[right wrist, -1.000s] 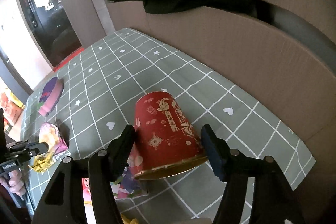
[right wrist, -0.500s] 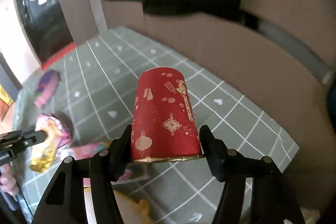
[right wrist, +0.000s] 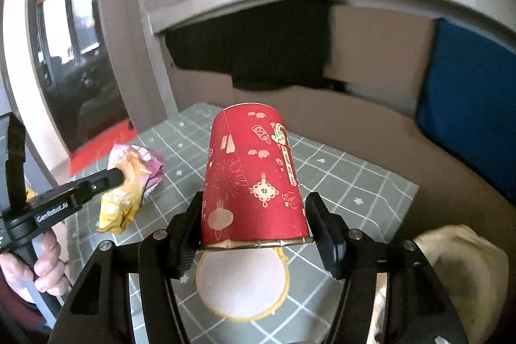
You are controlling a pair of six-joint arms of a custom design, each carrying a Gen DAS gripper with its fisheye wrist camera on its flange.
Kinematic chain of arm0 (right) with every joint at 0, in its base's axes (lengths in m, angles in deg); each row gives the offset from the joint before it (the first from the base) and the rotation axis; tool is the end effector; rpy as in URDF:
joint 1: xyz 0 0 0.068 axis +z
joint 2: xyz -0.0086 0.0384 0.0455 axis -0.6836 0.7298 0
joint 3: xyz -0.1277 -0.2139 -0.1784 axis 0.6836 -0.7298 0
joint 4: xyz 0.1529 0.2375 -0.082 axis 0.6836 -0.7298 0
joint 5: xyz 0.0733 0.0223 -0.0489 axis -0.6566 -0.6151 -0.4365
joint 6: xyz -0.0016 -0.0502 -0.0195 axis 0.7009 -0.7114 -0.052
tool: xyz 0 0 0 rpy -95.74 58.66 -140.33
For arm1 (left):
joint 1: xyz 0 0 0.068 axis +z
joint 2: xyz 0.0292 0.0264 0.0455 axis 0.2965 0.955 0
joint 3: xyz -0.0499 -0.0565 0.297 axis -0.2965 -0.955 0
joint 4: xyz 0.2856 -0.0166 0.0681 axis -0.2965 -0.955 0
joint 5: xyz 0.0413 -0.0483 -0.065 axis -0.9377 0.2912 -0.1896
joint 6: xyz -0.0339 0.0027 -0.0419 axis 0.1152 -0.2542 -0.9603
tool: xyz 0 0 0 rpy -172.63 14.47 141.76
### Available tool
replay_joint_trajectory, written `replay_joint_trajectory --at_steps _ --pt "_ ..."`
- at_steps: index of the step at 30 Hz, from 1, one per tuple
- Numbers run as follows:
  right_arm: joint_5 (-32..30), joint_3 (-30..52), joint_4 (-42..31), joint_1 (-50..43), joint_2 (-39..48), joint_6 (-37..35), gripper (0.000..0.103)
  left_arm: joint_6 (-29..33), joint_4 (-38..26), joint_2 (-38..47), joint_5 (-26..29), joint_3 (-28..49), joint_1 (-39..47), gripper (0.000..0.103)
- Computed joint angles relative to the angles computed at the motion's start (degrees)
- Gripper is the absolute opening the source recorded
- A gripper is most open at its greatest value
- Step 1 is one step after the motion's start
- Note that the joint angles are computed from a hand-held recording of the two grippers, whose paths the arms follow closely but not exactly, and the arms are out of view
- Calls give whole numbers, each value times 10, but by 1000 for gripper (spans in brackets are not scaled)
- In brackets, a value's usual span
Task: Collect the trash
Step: 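Carry the red cup and pink wrapper over the bin with both tools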
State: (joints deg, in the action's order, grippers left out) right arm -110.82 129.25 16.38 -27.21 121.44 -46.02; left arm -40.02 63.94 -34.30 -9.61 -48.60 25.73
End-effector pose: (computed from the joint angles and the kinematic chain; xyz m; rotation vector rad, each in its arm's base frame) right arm 0.3392 0.1119 0.2985 -0.7760 2.1047 0.5022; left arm 0.2064 0.0293 0.2849 -0.4752 2.0331 -0.1584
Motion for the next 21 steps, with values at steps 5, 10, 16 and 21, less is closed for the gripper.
replay_joint_trajectory --at_steps 5,10,16,21 --pt "-13 -56 18 -38 -75 6 59 -7 -16 -32 -72 16 -83 7" --pt "-40 -82 19 -95 -126 4 59 -22 -12 -16 -141 40 -195 7" --pt "-85 -85 6 -198 -161 7 59 -35 15 55 -190 84 -314 7" --pt "-108 -84 11 -275 -163 11 59 -41 50 132 -201 121 -381 7"
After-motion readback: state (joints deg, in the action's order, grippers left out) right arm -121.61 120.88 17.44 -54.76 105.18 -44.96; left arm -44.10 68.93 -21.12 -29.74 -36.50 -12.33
